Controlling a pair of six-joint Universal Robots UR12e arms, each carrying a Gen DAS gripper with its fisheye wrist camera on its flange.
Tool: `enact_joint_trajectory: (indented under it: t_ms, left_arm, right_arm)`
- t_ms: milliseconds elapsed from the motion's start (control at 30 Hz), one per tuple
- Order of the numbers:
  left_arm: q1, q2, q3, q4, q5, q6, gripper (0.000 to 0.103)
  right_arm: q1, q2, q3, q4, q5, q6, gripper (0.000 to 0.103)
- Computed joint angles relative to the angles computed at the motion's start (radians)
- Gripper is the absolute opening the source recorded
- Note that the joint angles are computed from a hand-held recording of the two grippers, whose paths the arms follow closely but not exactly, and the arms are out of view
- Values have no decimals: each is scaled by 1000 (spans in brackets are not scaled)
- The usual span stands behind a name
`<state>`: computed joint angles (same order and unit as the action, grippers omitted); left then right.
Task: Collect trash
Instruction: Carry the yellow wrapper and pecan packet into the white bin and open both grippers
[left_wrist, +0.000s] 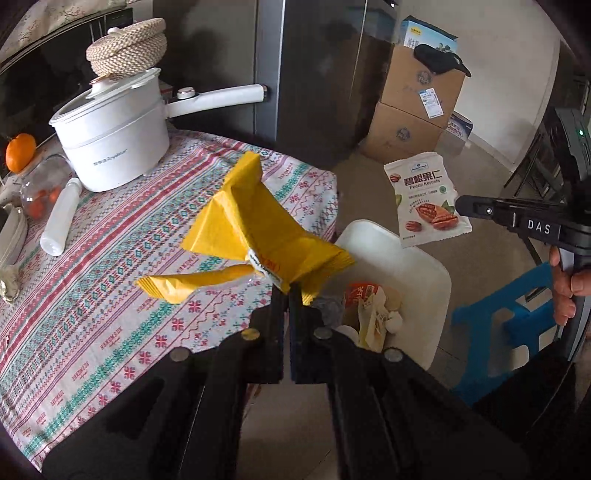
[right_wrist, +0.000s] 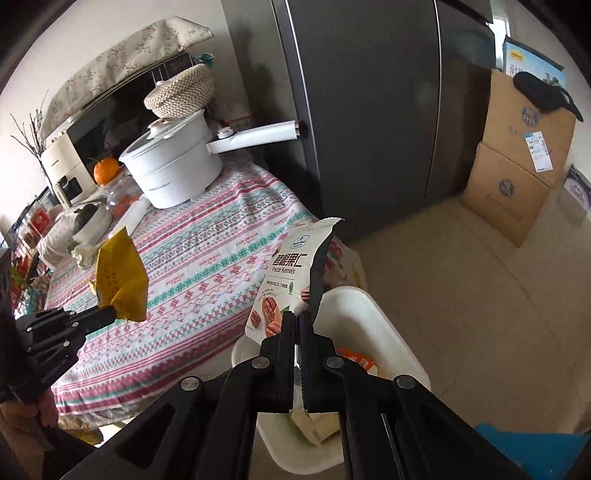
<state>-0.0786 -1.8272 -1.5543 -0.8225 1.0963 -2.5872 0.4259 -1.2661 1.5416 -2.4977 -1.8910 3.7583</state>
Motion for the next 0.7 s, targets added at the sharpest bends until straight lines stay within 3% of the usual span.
enact_joint_trajectory:
  t_ms: [267,700]
  left_arm:
    - [-94,-26,12,-104,55,104,3]
    - [-153,-89,44,-122,107,64,5]
  right_arm:
    - [-24,-35,55,50,14,85,3]
    - [-58,-92,138,98,53,168,3]
